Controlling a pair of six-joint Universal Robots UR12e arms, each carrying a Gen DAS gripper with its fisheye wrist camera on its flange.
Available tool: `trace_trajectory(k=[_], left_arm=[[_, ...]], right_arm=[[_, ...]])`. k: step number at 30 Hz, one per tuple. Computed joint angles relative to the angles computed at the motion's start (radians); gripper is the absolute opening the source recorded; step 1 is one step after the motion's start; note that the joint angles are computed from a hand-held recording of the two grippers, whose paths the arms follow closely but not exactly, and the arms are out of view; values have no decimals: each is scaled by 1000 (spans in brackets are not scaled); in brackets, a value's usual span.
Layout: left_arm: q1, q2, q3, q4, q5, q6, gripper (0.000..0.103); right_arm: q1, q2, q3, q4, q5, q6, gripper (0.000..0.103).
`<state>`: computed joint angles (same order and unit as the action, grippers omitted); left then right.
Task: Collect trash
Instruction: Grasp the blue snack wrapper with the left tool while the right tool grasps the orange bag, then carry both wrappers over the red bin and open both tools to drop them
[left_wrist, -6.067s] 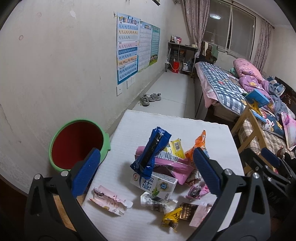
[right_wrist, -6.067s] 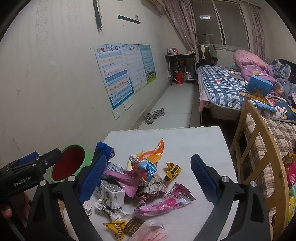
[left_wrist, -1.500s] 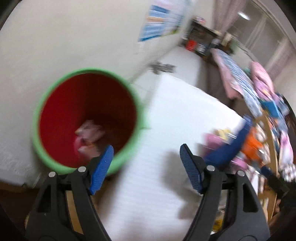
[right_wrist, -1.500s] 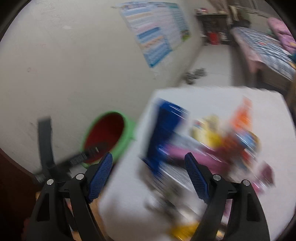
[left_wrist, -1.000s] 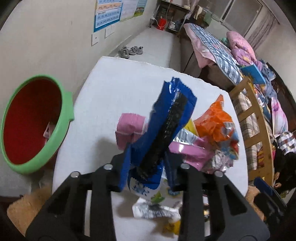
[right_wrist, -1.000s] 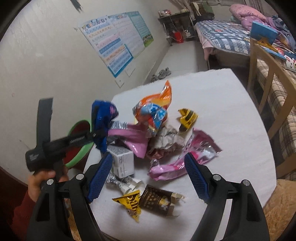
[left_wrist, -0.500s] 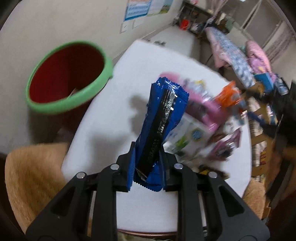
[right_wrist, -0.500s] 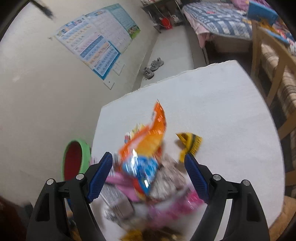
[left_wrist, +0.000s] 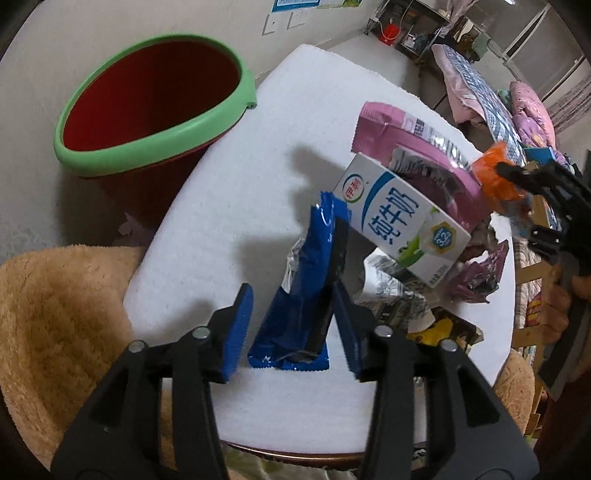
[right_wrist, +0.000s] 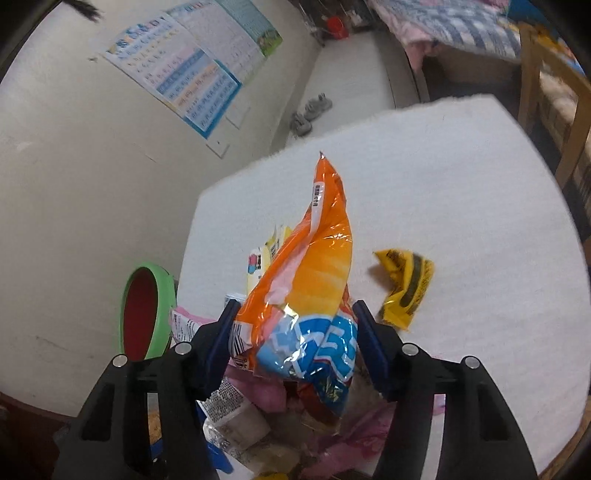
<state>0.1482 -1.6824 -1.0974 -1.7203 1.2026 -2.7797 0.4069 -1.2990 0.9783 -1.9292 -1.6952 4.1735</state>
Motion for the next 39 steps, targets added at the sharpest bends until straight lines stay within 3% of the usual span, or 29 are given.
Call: trace_trajectory(k=[2,8,10,11,16,27,39], left_arm=[[1,1,-3,-3,-8,-3,53],[-15,-3,-10,-35,5,25,54],[-16,-4,-13,-54,5,26,46],[-17,-4,-15,-59,10,28,33],[-10,6,-23,-16,-2,28,16],[35,8,17,158,-83,-43,15],[94,-32,63,227,-81,-93,15]], right_arm=[[10,-5,-6,-7,-37,-19,59],[47,-12,-30,-20,-122,-70,59],[60,-12,-36,-31,-140,-79,60],[67,-11,-41,-34,-151,-83,60],[84,3,-67,-48,-157,-99,60],[125,82,-203,-8,-178,-217,60],[143,210,-392,84,-112,-296,60]])
